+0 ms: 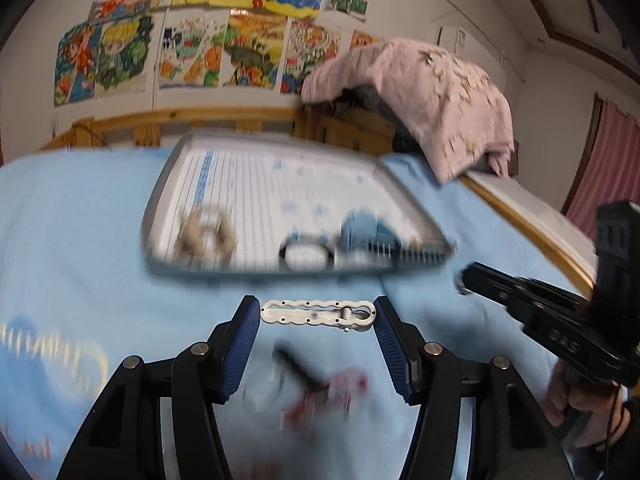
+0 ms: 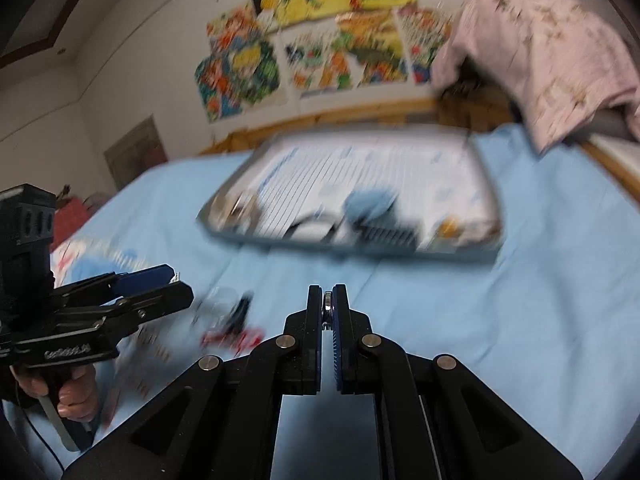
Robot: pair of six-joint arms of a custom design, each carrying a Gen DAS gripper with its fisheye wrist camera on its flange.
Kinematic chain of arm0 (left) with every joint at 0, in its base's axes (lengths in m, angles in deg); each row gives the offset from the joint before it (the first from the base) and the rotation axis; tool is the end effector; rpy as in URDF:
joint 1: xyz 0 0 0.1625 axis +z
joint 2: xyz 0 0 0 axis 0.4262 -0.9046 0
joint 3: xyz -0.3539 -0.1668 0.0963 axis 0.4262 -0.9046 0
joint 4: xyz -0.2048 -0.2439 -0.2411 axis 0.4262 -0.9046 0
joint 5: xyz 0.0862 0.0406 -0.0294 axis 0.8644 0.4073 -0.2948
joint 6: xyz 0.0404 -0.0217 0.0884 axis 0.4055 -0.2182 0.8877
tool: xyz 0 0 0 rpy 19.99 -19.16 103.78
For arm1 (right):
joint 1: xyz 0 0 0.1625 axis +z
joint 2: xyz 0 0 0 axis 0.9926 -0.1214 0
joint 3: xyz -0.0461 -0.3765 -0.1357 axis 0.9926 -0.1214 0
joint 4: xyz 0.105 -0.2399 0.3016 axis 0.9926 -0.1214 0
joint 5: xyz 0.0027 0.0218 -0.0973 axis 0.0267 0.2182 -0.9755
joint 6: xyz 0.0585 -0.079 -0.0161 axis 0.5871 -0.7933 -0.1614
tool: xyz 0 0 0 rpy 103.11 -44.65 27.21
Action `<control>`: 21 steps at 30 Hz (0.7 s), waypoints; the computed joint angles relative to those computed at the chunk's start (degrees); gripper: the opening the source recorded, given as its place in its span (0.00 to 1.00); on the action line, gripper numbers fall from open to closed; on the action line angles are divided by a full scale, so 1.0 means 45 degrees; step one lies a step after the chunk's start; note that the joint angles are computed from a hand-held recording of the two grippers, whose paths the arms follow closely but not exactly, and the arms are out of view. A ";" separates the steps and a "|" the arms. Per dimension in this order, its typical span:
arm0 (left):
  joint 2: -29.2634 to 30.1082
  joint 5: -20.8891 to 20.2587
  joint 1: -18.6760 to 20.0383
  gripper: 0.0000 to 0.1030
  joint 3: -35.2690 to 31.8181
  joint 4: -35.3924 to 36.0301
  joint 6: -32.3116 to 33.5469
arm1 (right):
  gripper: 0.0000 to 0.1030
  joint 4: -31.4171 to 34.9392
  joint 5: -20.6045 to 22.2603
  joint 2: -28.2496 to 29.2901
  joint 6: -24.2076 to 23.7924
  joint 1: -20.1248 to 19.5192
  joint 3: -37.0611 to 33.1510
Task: Organize jewelry
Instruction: 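Carry the white barrette and silver ring into the grey tray and open both tools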
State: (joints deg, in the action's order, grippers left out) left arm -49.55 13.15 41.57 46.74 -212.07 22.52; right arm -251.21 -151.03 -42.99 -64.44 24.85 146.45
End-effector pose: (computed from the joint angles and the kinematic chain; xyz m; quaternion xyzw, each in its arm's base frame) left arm -0.0642 -0.6329 0.3244 0.1771 0.8491 -0.4306 0.2493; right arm 0.3344 -0.6800 0.0347 0.3130 -0.8632 0.3694 0.1432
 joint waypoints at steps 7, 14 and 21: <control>0.2560 0.0504 0.0274 0.54 -0.3104 -0.0001 0.0127 | 0.05 0.1686 -0.1100 0.1351 -0.0408 -0.0289 -0.3683; 0.3330 0.0598 0.0635 0.54 -0.4147 0.0863 -0.0554 | 0.05 0.3263 -0.1711 0.2418 -0.0436 -0.0354 -0.5753; 0.3542 0.0595 0.0721 0.60 -0.4429 0.1002 -0.0723 | 0.05 0.3551 -0.1816 0.2565 -0.0416 -0.0399 -0.5930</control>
State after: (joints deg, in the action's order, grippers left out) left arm -33.61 15.83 44.82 26.81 -207.56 19.26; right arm -235.24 -159.20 -31.44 -66.31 23.06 119.76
